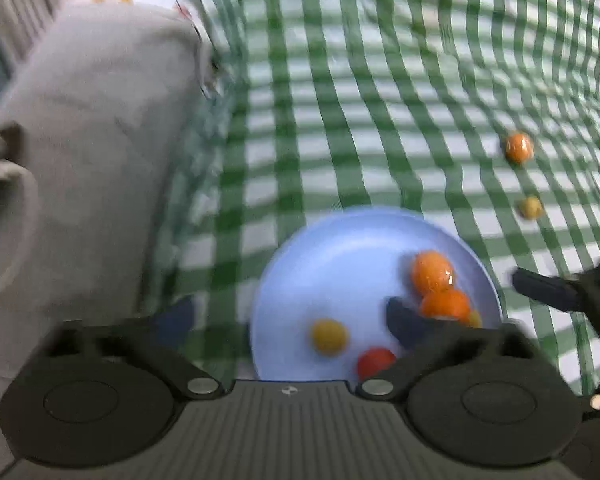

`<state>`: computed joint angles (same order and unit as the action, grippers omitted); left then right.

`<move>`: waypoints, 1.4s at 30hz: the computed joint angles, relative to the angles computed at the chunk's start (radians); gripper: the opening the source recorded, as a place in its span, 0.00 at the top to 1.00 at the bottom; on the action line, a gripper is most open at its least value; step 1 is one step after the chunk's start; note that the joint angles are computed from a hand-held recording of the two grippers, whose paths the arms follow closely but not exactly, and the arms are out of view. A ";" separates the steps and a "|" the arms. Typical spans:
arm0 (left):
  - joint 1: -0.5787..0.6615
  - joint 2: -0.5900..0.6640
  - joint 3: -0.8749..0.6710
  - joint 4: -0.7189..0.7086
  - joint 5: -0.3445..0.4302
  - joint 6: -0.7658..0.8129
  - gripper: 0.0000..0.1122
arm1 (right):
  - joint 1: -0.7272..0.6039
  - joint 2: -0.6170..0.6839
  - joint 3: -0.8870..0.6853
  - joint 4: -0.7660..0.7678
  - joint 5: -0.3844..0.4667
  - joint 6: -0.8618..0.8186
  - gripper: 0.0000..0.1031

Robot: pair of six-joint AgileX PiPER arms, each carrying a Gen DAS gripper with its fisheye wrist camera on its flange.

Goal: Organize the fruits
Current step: 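Open both tools to drop the plum and mandarin onto the plate, then move both tools from the plate toward the last two fruits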

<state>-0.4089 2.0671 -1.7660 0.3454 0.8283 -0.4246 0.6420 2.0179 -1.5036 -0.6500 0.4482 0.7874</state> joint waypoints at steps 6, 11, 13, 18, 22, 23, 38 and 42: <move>-0.038 -0.159 0.179 0.035 0.022 -0.037 0.09 | 0.050 -0.162 0.151 0.009 0.071 0.020 0.13; -0.078 -0.302 0.313 0.039 0.138 -0.126 0.09 | 0.145 -0.326 0.268 -0.040 0.186 0.186 0.03; -0.094 -0.370 0.381 0.040 0.150 -0.165 0.09 | 0.196 -0.387 0.303 -0.074 0.227 0.275 0.03; -0.186 -0.528 0.506 0.101 0.202 -0.268 0.09 | 0.347 -0.499 0.349 -0.195 0.334 0.473 0.01; -0.247 -0.620 0.577 0.136 0.230 -0.336 0.09 | 0.453 -0.540 0.361 -0.244 0.421 0.571 0.01; -0.267 -0.641 0.590 0.151 0.241 -0.355 0.09 | 0.475 -0.544 0.359 -0.247 0.440 0.578 0.01; -0.465 -0.764 0.626 0.257 0.356 -0.513 0.09 | 0.693 -0.601 0.363 -0.391 0.652 0.700 0.01; -0.479 -0.767 0.623 0.262 0.364 -0.516 0.09 | 0.704 -0.604 0.363 -0.397 0.663 0.704 0.01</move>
